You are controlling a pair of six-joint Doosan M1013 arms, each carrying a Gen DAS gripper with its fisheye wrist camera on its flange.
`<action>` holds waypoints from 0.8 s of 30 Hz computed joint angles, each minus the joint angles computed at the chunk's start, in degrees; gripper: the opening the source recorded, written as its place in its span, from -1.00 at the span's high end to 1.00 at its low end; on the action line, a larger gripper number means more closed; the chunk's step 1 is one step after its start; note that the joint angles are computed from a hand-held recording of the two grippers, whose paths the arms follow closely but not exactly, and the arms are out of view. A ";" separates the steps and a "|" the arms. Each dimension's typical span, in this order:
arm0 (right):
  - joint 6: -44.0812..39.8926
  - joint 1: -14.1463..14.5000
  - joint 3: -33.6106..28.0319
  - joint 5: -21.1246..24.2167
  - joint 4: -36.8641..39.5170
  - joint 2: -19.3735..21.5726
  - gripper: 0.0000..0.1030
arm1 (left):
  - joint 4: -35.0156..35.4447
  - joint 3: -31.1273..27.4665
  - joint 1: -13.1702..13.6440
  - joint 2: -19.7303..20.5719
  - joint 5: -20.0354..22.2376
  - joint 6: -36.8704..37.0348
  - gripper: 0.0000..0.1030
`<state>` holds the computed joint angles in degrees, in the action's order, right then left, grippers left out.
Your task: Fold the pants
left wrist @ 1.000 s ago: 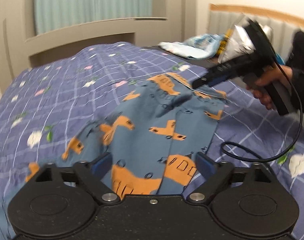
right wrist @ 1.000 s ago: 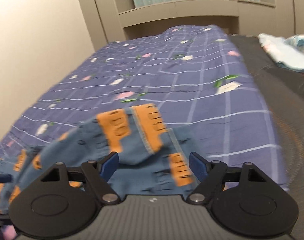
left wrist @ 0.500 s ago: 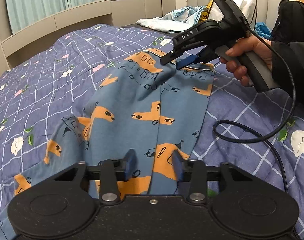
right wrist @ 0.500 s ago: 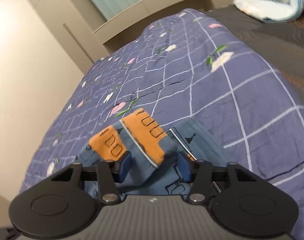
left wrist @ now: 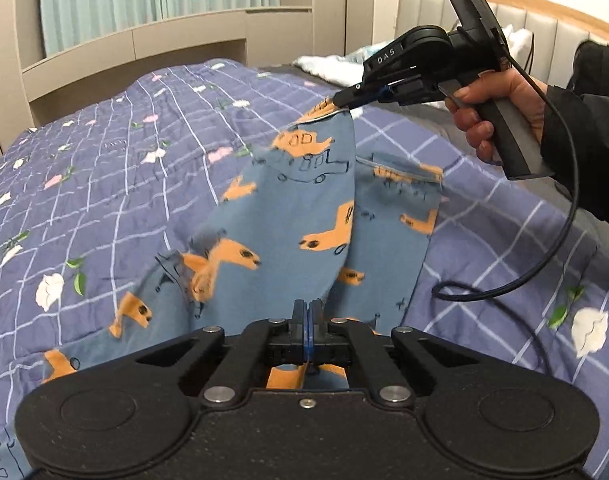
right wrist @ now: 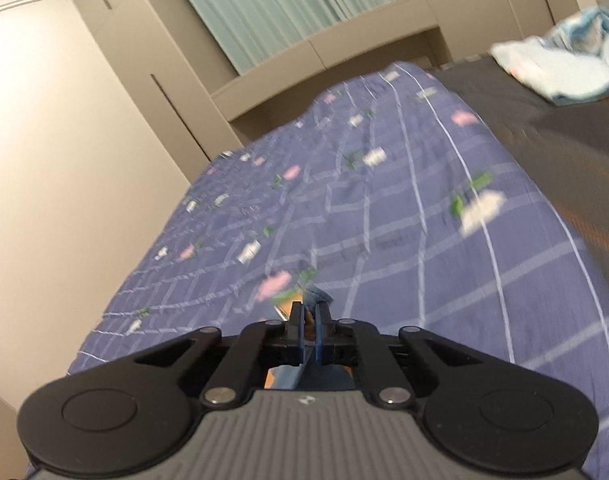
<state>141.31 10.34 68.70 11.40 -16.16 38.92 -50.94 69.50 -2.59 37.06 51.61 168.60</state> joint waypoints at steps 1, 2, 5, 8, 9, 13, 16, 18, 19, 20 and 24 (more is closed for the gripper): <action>1.03 0.13 -0.53 0.25 -2.16 -0.09 0.89 | -0.62 -0.04 0.12 -0.10 0.23 -0.10 1.00; 1.85 0.25 -0.92 0.71 -3.91 -0.23 0.89 | -1.30 -0.07 0.23 -0.21 0.57 -0.13 1.00; 7.20 0.61 -0.16 0.68 -11.27 -1.48 0.89 | -3.12 0.00 0.58 -0.60 2.09 0.29 1.00; 13.56 1.14 2.44 2.47 -19.80 -3.47 0.90 | -3.55 0.23 0.67 -0.84 3.69 1.01 1.00; 15.97 1.28 3.83 3.27 -22.60 -4.29 0.90 | -3.47 0.40 0.67 -0.92 4.34 1.22 1.00; 19.08 1.17 8.92 5.13 -24.01 -6.80 0.91 | -1.90 1.19 0.36 -0.98 6.00 1.52 1.00; 18.33 1.16 11.13 6.85 -21.60 -7.37 0.92 | -0.37 1.95 -0.09 -0.93 5.97 1.15 1.00; 19.62 1.26 12.26 7.47 -21.91 -7.45 0.92 | 0.46 2.29 -0.19 -0.87 5.88 0.52 1.00; 20.56 1.27 12.92 7.18 -22.13 -7.57 0.92 | 0.71 2.38 -0.20 -0.86 5.88 0.30 1.00; 21.75 1.32 13.46 6.96 -22.65 -7.63 0.92 | 0.96 2.46 -0.21 -0.85 5.77 0.22 1.00; 24.18 1.49 14.49 7.24 -24.58 -7.63 0.92 | 1.59 2.31 -0.24 -0.43 5.58 -0.26 1.00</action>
